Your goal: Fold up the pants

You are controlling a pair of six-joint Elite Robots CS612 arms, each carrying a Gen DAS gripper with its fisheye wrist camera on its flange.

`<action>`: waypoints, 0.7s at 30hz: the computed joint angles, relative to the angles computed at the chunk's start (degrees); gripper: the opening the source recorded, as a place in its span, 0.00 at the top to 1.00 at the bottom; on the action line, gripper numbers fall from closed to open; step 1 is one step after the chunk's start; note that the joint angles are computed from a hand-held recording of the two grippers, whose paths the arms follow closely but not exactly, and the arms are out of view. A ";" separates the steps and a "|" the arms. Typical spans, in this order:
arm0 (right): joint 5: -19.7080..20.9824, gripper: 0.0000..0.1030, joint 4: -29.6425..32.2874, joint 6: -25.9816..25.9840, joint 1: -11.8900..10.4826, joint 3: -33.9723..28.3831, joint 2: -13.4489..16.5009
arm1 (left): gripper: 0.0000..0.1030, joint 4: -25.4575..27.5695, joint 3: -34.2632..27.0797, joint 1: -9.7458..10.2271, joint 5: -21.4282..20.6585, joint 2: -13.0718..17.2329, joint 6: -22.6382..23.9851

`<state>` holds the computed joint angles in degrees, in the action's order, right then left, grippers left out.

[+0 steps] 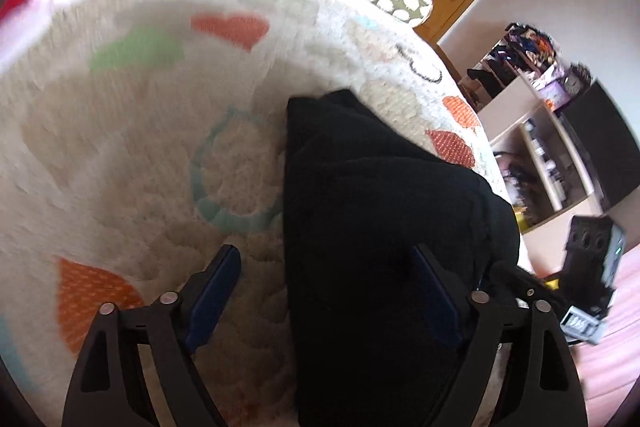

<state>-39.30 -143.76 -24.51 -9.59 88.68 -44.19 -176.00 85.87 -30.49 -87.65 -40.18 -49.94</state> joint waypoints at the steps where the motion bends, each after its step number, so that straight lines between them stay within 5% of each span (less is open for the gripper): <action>1: 0.58 0.23 0.01 -0.26 0.09 -0.24 0.25 | 0.12 -1.34 -0.12 0.33 -0.70 0.45 -0.60; 4: 0.95 0.39 1.54 -2.30 0.72 -1.07 0.76 | 0.13 -1.62 -1.10 0.41 0.19 1.27 1.38; 6: -0.32 0.55 1.87 -2.96 1.24 -1.32 0.78 | 0.26 0.37 -1.92 0.12 1.60 1.36 4.46; 7: 0.26 0.58 2.00 -2.72 1.13 -1.40 0.85 | 0.46 -0.49 -2.16 0.26 0.36 1.57 5.78; 11: 3.20 0.68 0.89 -0.89 0.46 -0.58 0.32 | 0.71 -0.89 -2.02 0.37 -0.19 1.08 7.56; 21: 8.42 0.69 -2.66 2.77 3.46 -5.42 1.32 | 0.75 -3.82 0.82 1.94 6.96 -3.30 12.37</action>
